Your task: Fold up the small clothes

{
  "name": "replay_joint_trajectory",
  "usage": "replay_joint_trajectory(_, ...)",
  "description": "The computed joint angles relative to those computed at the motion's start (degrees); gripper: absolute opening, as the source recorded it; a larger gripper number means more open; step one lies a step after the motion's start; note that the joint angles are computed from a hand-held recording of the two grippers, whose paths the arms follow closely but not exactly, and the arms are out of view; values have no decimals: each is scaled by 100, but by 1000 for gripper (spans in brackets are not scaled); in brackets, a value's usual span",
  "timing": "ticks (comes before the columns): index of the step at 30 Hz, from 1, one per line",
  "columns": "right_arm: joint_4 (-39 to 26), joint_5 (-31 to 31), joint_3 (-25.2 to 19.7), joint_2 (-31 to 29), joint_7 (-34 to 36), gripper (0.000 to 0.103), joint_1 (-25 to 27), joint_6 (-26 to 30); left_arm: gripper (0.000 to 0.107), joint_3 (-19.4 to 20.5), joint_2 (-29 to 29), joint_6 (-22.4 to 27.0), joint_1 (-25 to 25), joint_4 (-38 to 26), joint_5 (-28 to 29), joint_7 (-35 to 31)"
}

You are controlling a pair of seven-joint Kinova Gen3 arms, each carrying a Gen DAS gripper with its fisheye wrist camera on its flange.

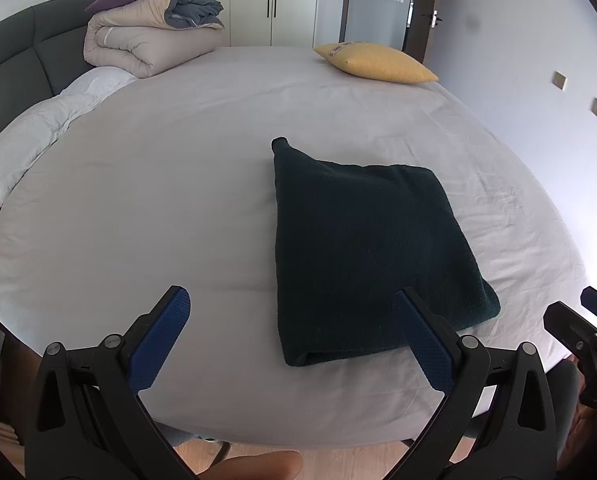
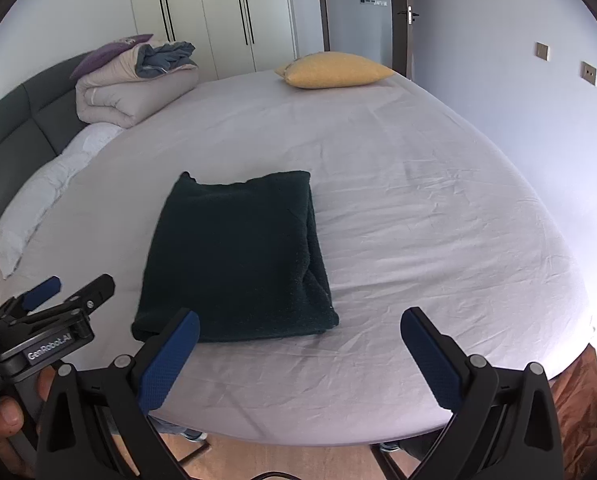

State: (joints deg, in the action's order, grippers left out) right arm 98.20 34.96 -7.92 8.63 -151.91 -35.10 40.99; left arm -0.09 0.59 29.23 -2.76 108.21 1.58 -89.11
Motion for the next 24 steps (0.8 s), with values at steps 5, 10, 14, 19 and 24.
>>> replay_joint_trajectory(5, -48, -77, 0, 115, 121, 103, -9, 49, 103, 4, 8, -16, 4, 18, -64, 58)
replay_joint_trajectory(10, -19, -110, 49, 127, 139, 103, -27, 36, 103, 0, 38, -34, -2, 15, -86, 77)
replay_joint_trajectory(14, -13, -149, 62, 122, 146, 103, -15, 36, 103, -2, 33, -24, -7, 22, -74, 45)
replay_joint_trajectory(19, 8, -156, 69, 116, 156, 103, 5, -8, 103, -3, 33, -25, -10, 27, -69, 51)
replay_joint_trajectory(24, 29, -223, 77, 105, 199, 103, 45, -73, 103, -2, 27, -21, -11, 33, -57, 44)
